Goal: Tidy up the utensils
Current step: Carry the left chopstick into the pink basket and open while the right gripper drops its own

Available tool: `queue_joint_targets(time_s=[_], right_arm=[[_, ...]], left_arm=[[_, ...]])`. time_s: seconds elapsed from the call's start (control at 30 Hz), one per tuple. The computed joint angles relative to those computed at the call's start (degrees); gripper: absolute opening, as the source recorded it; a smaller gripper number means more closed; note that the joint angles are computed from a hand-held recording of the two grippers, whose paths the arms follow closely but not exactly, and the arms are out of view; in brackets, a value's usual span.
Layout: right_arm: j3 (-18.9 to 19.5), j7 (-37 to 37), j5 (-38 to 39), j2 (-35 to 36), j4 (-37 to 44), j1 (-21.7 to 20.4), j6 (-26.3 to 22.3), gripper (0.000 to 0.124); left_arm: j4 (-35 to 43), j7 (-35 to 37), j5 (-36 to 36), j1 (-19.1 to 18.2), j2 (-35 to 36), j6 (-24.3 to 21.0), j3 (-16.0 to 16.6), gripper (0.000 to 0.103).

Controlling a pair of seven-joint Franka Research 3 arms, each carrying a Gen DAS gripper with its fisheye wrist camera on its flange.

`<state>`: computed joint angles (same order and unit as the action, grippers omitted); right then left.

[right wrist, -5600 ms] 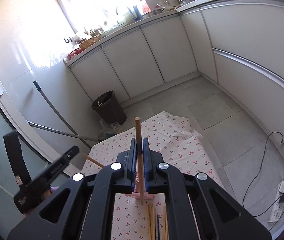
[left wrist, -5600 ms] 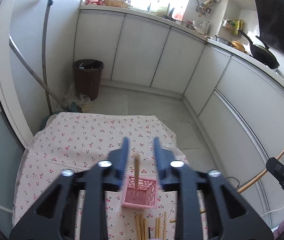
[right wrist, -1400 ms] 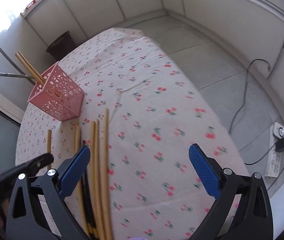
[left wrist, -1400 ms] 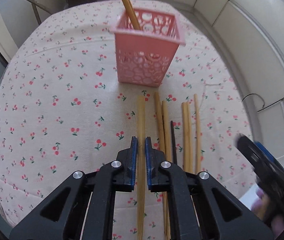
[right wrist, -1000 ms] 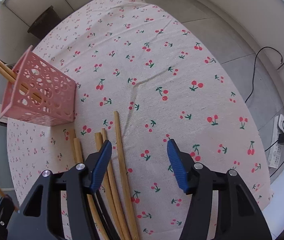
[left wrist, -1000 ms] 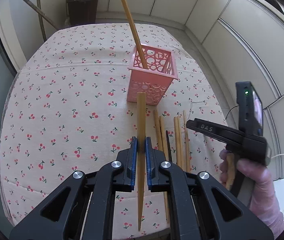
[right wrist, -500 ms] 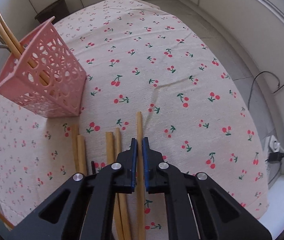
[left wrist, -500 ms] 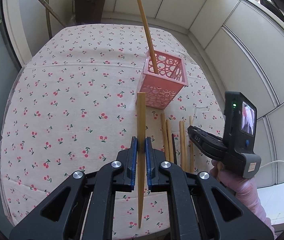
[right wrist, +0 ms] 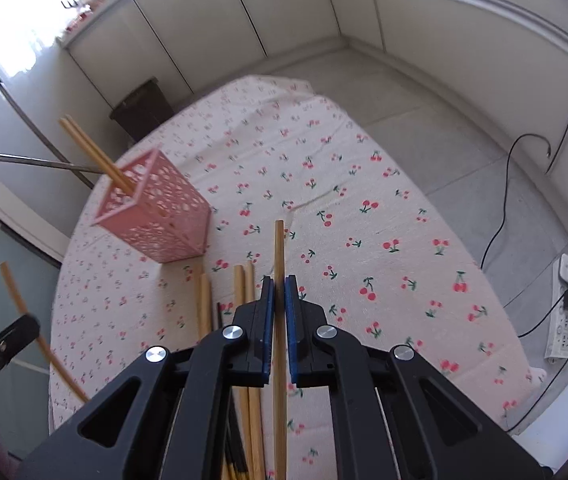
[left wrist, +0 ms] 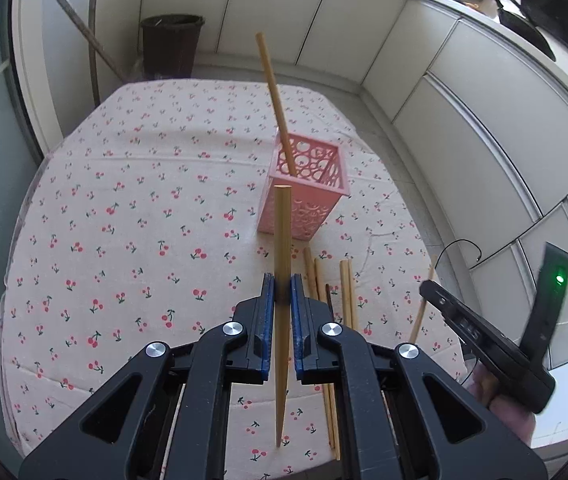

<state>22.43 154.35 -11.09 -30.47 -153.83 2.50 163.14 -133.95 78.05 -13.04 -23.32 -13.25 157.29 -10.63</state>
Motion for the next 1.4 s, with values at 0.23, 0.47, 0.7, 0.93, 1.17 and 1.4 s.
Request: queue_joint_targets(time_s=[0.23,0.47,0.7,0.93,1.17,1.4], right_arm=[[0.8,0.6,3.3,-12.2,-5.6,2.7,0.1,0.006],[1.1,-1.0,6.2,-19.8,-7.1,3.2,-1.7,0.006],[0.4,-3.5,7.8,-21.9,-5.3,2.3,-2.2,0.006],[-2.1,-7.5,9.6,-21.4,-1.3,0.8,-2.2,0.006],[-2.3,-10.7,9.5,-18.7,4.8,-4.2,-0.6,0.006],[-2.6,-13.2,9.7,-13.8,9.6,-6.8,1.2,0.006]], left_arm=[[-1.8,-0.1,1.1,-0.6,-2.5,1.3,0.2,0.008],[-2.8,-0.2,2.7,-1.1,-4.5,2.0,0.5,0.007],[-3.6,0.0,6.1,-2.2,-7.2,3.0,0.6,0.007],[0.7,0.3,4.1,-3.2,-7.5,3.1,2.4,0.007],[11.9,-8.7,11.9,2.8,-0.6,5.1,-2.0,0.007],[22.8,-24.2,26.1,7.4,10.1,4.0,-5.3,0.008]])
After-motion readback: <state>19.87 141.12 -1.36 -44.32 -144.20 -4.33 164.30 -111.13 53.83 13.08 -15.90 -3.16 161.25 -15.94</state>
